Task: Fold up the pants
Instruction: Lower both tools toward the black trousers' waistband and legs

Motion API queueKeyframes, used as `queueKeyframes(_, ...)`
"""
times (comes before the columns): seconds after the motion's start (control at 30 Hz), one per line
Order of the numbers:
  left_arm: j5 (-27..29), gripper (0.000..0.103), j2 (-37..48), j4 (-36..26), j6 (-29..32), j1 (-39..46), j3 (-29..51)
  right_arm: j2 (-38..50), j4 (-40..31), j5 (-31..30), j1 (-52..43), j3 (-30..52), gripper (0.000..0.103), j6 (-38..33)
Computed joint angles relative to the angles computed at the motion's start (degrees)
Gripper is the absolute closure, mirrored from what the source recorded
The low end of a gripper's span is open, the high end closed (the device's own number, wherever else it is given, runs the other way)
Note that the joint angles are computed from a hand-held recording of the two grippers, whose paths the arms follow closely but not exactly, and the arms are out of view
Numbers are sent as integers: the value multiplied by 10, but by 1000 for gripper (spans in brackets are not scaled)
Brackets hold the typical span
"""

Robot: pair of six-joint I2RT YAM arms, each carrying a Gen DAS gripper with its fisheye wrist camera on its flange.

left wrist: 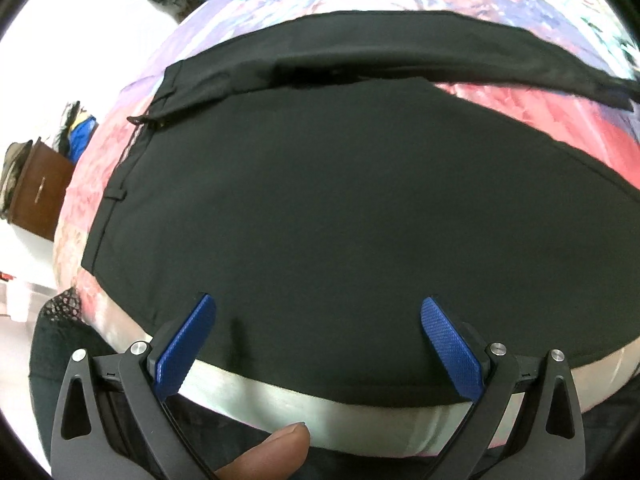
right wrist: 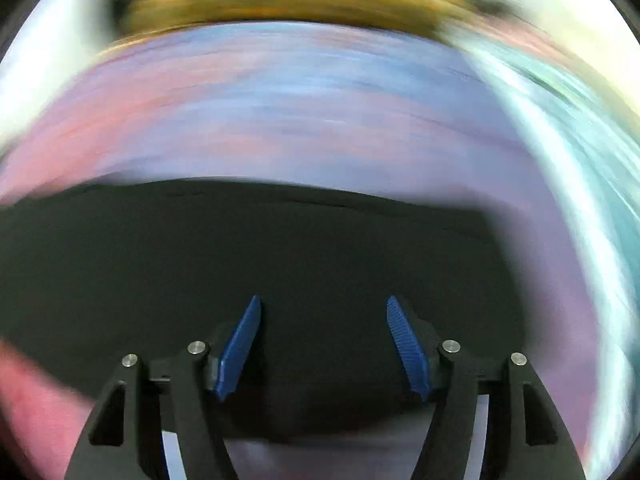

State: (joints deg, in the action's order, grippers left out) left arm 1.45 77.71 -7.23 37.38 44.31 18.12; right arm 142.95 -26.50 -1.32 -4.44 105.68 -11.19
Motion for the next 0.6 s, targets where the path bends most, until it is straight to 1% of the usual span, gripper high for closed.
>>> queueKeyframes(0.03,-2,0,1,5,0,-1,1,3,-12,39,-40,19,37,28)
queueKeyframes(0.07,-3,0,3,11,-4,-5,5,-7,-3,83,-62,12,35,45)
queueKeyframes(0.1,-2,0,6,17,-9,-8,9,-36,21,108,-82,-22,35,55)
queueKeyframes(0.13,-1,0,10,23,-14,-10,15,-83,56,93,-104,-79,35,58)
queueKeyframes(0.17,2,0,16,33,-26,-15,24,-137,86,63,-119,-142,35,58)
queueKeyframes(0.23,11,0,26,56,-46,-27,31,-244,103,-6,-128,-263,35,49)
queueKeyframes(0.27,13,0,33,80,-60,-41,31,-297,96,-40,-121,-321,35,44)
queueKeyframes(0.3,15,0,37,94,-67,-50,29,-369,52,-87,-113,-389,33,23)
queueKeyframes(0.33,16,0,44,116,-75,-61,23,-425,63,-114,-111,-458,27,12)
queueKeyframes(0.4,18,0,71,153,-84,-79,16,-542,6,-171,-96,-584,25,-26)
queueKeyframes(0.43,22,0,89,173,-80,-80,12,-586,-20,-184,-84,-631,25,-36)
queueKeyframes(0.47,12,0,122,208,-74,-90,4,-618,-36,-189,-74,-676,25,-42)
queueKeyframes(0.5,0,0,144,230,-69,-97,0,-647,-47,-185,-70,-722,25,-48)
queueKeyframes(0.53,-2,0,171,257,-57,-93,-4,-665,-43,-175,-86,-756,25,-62)
queueKeyframes(0.57,31,0,175,268,-47,-67,-9,-689,-26,-157,-116,-794,27,-76)
queueKeyframes(0.6,41,0,173,256,-43,-52,-4,-722,-15,-148,-159,-821,29,-102)
